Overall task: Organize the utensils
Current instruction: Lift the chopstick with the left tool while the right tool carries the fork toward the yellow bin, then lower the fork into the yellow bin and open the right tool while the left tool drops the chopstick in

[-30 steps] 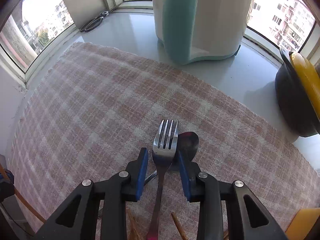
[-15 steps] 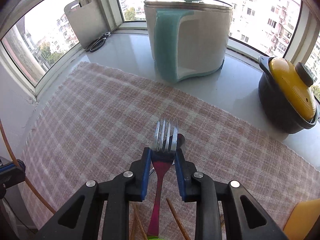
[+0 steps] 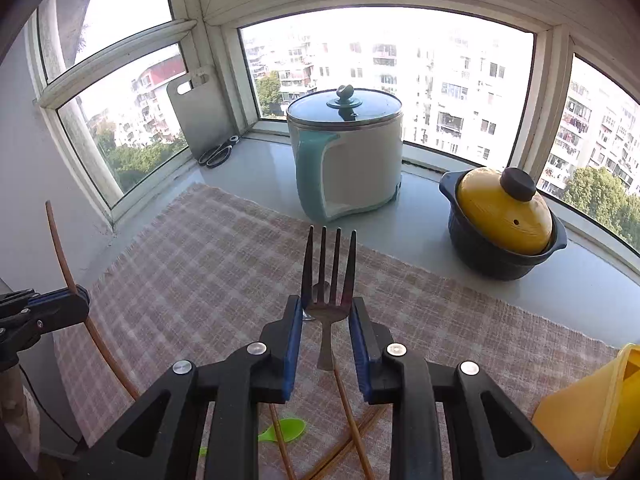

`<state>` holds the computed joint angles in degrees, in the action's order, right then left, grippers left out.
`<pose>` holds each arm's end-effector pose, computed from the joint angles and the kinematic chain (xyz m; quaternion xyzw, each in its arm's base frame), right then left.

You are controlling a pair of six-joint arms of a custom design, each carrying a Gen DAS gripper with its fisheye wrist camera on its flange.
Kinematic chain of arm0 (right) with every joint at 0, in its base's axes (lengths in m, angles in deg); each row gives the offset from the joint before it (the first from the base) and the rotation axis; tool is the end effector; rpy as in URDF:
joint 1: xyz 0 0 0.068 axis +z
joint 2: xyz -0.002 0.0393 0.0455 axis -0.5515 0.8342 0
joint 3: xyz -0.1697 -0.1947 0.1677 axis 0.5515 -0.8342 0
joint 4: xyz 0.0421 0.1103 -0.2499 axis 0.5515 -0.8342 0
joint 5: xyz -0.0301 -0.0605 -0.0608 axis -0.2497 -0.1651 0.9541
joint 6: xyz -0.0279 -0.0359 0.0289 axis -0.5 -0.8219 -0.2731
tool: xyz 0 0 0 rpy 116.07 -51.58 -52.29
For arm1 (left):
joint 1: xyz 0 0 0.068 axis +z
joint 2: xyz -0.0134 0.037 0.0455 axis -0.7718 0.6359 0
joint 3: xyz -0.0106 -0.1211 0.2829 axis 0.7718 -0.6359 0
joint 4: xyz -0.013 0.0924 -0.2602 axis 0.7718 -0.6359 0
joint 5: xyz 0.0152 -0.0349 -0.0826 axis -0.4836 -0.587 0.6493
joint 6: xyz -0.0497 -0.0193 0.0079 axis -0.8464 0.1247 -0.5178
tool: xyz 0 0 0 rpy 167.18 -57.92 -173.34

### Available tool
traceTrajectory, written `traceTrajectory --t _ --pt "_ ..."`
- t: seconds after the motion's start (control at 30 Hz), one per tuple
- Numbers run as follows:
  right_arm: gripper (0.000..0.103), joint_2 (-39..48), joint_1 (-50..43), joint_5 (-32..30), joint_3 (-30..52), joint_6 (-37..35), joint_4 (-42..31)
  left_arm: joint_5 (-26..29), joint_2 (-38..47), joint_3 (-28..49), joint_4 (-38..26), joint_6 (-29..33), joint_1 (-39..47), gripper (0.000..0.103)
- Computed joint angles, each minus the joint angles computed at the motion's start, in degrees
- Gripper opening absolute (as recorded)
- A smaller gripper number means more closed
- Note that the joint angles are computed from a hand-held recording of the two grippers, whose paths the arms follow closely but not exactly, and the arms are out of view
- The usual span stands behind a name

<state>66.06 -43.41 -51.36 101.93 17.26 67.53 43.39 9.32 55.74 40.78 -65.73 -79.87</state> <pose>0.3481 -0.0445 0.1721 -0.1890 0.9200 0.1370 0.3150 0.2440 -0.1346 0.2001 -0.0421 0.9167 -0.1799 0.3544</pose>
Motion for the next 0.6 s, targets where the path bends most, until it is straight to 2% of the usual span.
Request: traceTrajectory --t 0.3,0.6 --pt "0.023 -4.21 -11.73 -8.7 4.42 -8.15 -9.67 -6.74 3.2 6.47 -0.5 -5.2 -9.73 0.004" --pt "0.022 -3.98 -24.28 -16.61 13.24 -17.87 -21.18 -11.15 11.19 17.38 -0.44 -7.1 -17.44 0.004"
